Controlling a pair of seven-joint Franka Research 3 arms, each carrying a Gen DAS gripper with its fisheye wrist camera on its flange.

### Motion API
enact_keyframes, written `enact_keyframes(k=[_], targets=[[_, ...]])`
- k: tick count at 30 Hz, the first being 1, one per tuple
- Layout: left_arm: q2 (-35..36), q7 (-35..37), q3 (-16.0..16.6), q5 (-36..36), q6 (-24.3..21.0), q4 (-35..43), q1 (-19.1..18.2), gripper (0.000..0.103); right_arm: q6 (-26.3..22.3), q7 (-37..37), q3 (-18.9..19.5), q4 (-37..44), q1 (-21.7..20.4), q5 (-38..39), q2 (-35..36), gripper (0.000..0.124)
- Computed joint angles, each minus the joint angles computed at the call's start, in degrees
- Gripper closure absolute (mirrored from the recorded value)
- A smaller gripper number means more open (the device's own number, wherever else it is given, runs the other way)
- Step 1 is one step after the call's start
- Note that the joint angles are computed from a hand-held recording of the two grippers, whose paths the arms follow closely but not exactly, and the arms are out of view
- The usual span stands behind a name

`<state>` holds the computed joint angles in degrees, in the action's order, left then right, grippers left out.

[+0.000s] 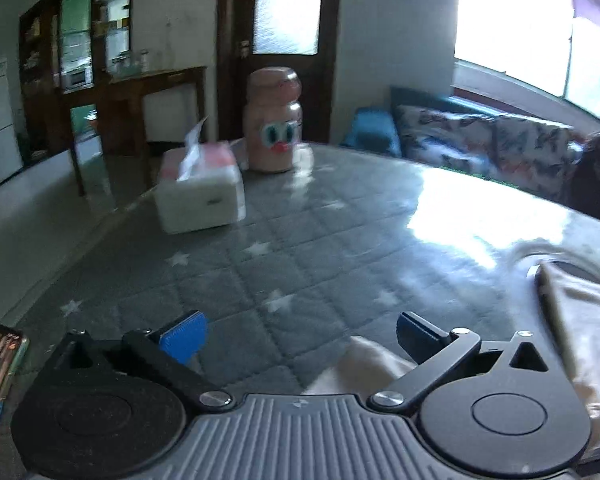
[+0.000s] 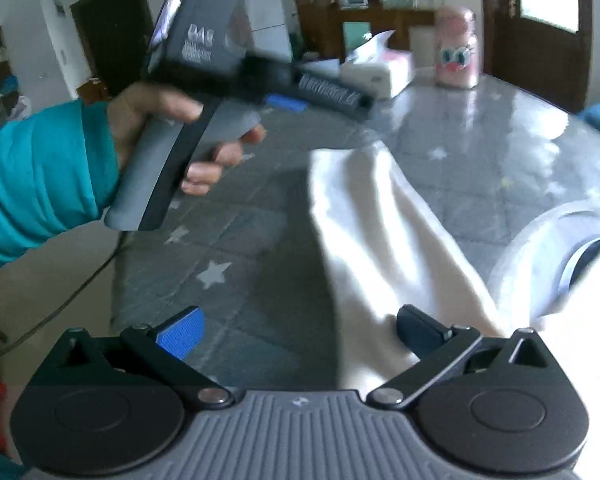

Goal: Fold clothes

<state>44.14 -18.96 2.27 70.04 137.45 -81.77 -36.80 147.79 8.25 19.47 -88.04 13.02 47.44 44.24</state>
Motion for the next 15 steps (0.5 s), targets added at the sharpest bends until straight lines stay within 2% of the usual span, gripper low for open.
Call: enact_keyframes(k=[4,7,10,15], targets=[[0.3,0.67,-0.32,0.23,2.57,0.95,0.25,0.0,0.44,-4.57,1.8,-1.55,0.05,0.6,-0.35,0.021],[0.68,1.48,-0.37,-0.15,4.42,1.53,0.27,0.0,-1.56,-5.83,2.08,-1.5,-0.51,1.36,-0.6,0.021],[0.61,2.63,-1.04,-1.55,9.17,0.95,1.34,0.0,-3.94,-5.01,1.22,-0.81,-1.03,2.3,-0.84,0.021],[0.0,-3.16,1.31,2.45,19.72,-1.51,0.58,0.0,-4.49,-3.31,-0.81,-1.05,-1.15,2.23,-1.87,0.021]])
